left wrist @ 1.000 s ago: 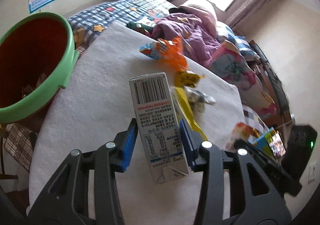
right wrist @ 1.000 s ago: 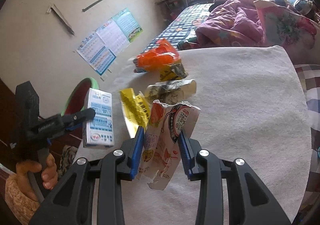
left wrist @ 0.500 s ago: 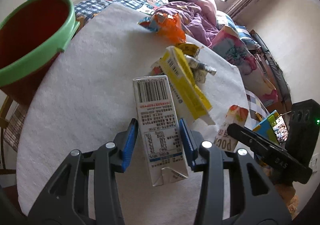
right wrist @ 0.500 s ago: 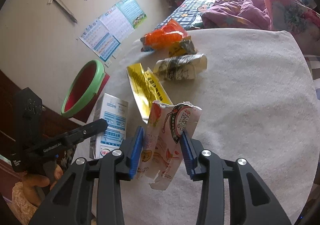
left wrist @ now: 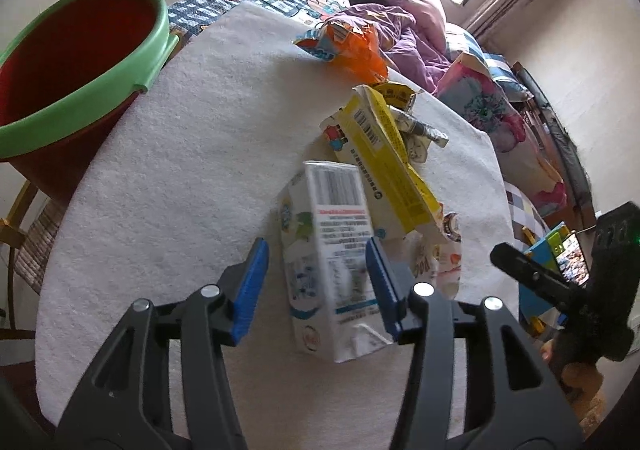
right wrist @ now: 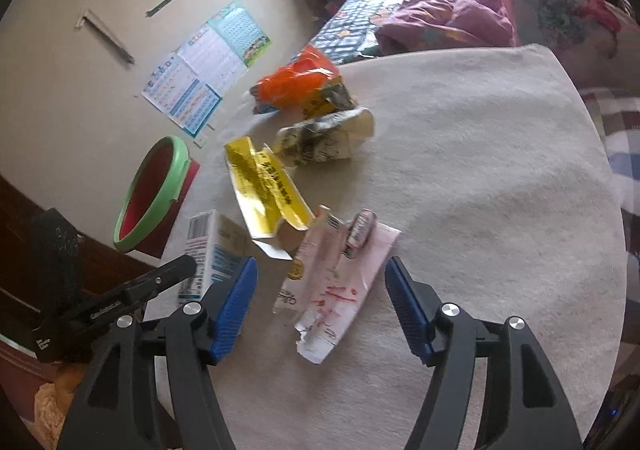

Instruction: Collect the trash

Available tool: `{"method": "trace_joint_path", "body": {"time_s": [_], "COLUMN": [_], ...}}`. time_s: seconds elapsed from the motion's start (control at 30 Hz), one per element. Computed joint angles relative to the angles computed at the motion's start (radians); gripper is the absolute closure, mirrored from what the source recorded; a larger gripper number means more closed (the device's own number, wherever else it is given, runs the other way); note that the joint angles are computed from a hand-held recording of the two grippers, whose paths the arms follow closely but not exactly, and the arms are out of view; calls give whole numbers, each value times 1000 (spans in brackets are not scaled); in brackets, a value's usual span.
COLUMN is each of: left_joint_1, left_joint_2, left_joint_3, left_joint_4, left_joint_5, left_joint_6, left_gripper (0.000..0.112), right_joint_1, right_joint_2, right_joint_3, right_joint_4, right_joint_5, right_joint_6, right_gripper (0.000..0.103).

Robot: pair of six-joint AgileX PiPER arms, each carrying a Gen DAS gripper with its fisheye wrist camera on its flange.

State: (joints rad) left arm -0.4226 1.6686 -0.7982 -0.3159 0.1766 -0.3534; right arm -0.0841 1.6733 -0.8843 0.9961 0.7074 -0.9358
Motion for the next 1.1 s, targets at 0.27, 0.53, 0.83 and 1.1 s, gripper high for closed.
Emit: {"method": "trace_joint_path", "body": {"time_s": [0.27,0.53,0.83,1.1], "left_joint_1": [-51,-81,-62,-46], "left_joint_2": [56,116,23,-90], "left_joint_3": [-50,-90,-36,8], "left_joint_4": [56,272,487,811], "left_joint_5": [3,28,-10,16], "left_joint_6": [-41,-224,-431,-714], "left_gripper": [60,66,71,71], "right_joint_1": [28,35,18,62], "right_joint_2": [37,48,37,56], "right_joint_3": [-8,6,17,23], "right_joint_4": [-20,-8,15,-3], "right_joint_5": [-33,-56,-69,-111], "right_joint_6": [52,60,64,131], "right_gripper": [39,39,39,39]}}
